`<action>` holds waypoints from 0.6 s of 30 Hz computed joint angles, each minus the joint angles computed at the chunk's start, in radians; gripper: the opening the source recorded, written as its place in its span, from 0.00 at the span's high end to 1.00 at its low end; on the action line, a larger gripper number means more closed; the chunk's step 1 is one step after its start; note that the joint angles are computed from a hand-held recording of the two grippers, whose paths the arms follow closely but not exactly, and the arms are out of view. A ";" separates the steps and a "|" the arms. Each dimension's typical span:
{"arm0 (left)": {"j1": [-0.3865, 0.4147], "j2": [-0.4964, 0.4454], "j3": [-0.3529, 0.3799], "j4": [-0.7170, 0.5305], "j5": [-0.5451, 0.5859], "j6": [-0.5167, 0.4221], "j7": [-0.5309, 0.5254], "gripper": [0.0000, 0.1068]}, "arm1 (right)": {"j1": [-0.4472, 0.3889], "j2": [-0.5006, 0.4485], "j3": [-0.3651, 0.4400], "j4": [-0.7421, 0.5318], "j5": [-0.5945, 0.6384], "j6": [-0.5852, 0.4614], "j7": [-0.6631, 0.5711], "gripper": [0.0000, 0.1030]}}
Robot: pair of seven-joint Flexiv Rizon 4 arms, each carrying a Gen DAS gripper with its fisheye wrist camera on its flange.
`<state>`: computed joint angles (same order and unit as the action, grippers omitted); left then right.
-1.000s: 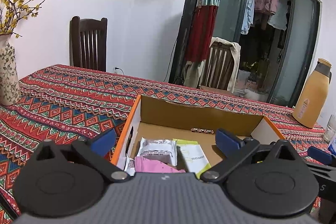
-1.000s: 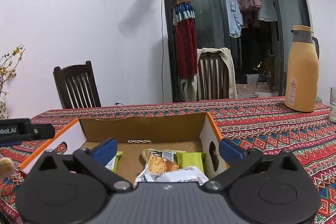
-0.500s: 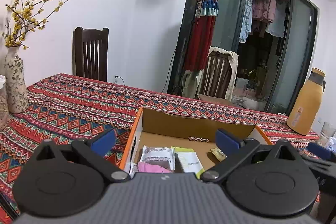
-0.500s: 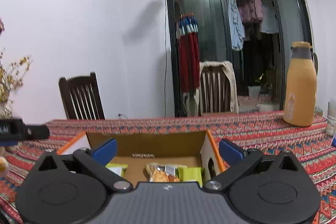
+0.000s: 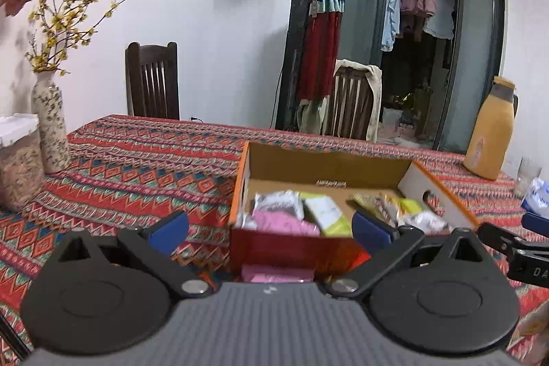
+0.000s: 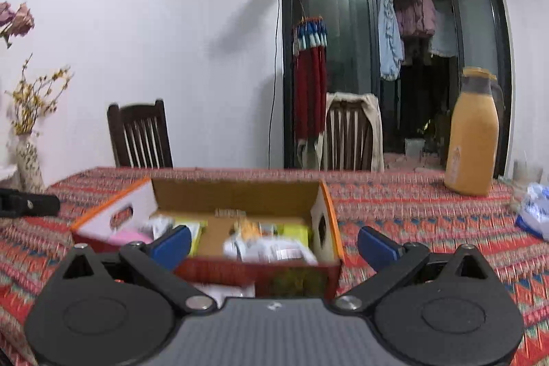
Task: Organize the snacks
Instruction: 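Move both open grippers back over the snack heap, then lower the right gripper onto the golden cookie packet and close it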
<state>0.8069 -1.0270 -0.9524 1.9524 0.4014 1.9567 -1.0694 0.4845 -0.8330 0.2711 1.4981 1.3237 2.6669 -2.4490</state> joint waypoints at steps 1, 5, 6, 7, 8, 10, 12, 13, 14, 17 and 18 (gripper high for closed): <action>0.010 -0.007 -0.003 0.009 0.003 -0.002 0.012 0.04 | -0.001 -0.002 0.005 0.012 0.009 0.004 0.009 0.00; 0.028 -0.022 0.005 0.027 0.004 -0.028 0.036 0.04 | -0.007 -0.021 0.030 0.040 0.061 0.003 0.021 0.00; 0.019 -0.023 0.019 0.027 -0.002 -0.022 0.043 0.04 | -0.011 -0.025 0.037 0.046 0.077 0.000 0.017 0.00; 0.004 -0.023 0.040 0.022 -0.010 -0.013 0.047 0.04 | -0.014 -0.030 0.042 0.049 0.087 -0.002 0.014 0.00; -0.009 -0.031 0.057 0.014 -0.011 -0.003 0.053 0.04 | -0.019 -0.034 0.048 0.050 0.100 -0.005 0.008 0.00; -0.047 -0.026 0.105 -0.002 -0.028 0.017 0.045 0.04 | -0.030 -0.042 0.058 0.048 0.123 -0.010 -0.002 0.00; -0.056 -0.022 0.116 -0.010 -0.036 -0.003 0.032 0.04 | -0.039 -0.046 0.066 0.054 0.129 -0.014 0.001 0.00; -0.051 -0.026 0.110 -0.012 -0.035 -0.010 0.030 0.04 | -0.041 -0.046 0.070 0.061 0.127 -0.018 0.007 0.00; -0.044 -0.031 0.102 -0.012 -0.032 -0.015 0.031 0.04 | -0.043 -0.047 0.073 0.063 0.125 -0.025 0.006 0.00; -0.033 -0.045 0.091 -0.011 -0.028 -0.017 0.039 0.04 | -0.085 -0.033 0.093 0.045 0.169 -0.090 -0.087 0.00; -0.031 -0.048 0.088 -0.010 -0.028 -0.017 0.041 0.04 | -0.107 -0.029 0.103 0.031 0.197 -0.116 -0.136 0.00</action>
<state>0.7759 -1.0746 -0.8643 1.9423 0.3734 1.9396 -1.0289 0.3772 -0.8618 0.3740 1.5287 1.5210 2.5509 -2.5846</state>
